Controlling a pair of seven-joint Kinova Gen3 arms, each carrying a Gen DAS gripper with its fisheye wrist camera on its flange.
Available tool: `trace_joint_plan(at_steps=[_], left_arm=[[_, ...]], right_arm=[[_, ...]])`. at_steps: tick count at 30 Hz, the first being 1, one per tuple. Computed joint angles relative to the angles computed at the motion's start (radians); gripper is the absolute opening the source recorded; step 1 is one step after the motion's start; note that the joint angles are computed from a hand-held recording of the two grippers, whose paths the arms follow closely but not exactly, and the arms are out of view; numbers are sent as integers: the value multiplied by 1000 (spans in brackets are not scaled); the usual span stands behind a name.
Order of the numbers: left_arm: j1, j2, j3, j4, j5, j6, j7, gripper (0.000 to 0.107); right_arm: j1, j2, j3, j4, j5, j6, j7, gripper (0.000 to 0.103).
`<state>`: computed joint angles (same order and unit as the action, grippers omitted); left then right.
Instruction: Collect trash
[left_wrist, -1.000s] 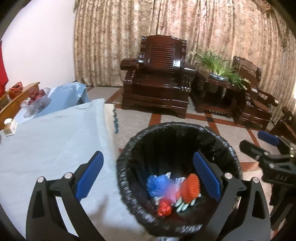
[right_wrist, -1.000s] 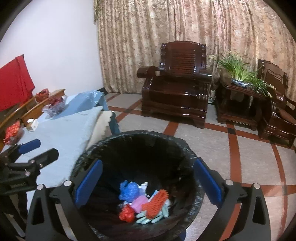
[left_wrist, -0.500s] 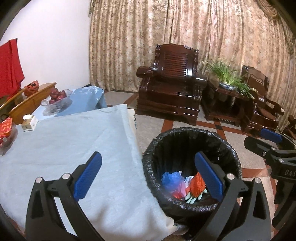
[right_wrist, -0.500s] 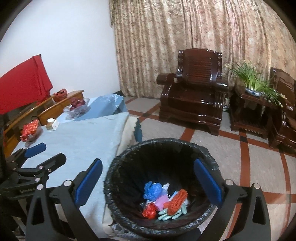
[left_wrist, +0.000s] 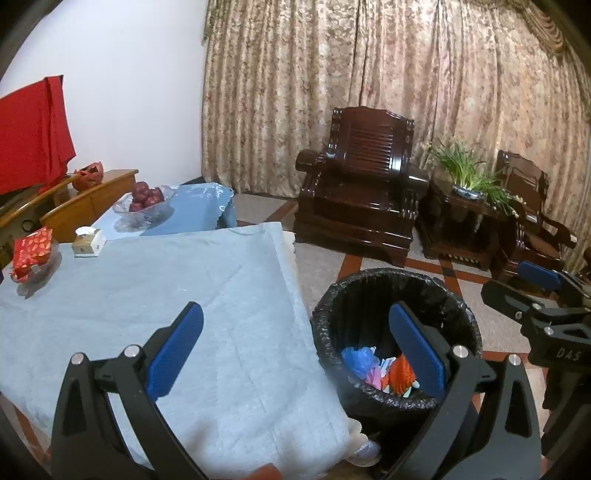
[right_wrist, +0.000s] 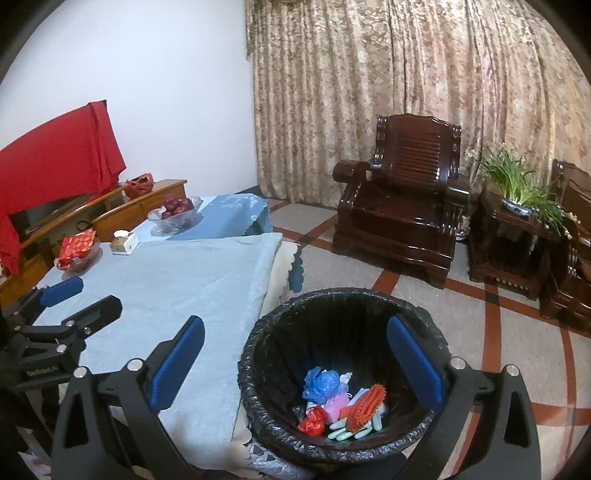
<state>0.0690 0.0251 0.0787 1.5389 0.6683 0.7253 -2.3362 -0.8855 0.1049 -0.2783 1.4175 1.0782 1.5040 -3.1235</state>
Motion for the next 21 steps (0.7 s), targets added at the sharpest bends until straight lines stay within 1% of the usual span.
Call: trace_joint_plan(at_steps=[5, 13, 21], left_arm=[[-7, -22, -13, 12, 27, 10, -22, 98], [-1, -50, -30, 42, 54, -17, -40, 98], [6, -52, -38, 43, 54, -22, -33, 98]], right_arm=[[-18, 10, -4, -15, 14, 10, 8, 97], [-44, 17, 2, -27, 39, 23, 7, 97], [-49, 18, 4, -27, 44, 25, 9, 97]])
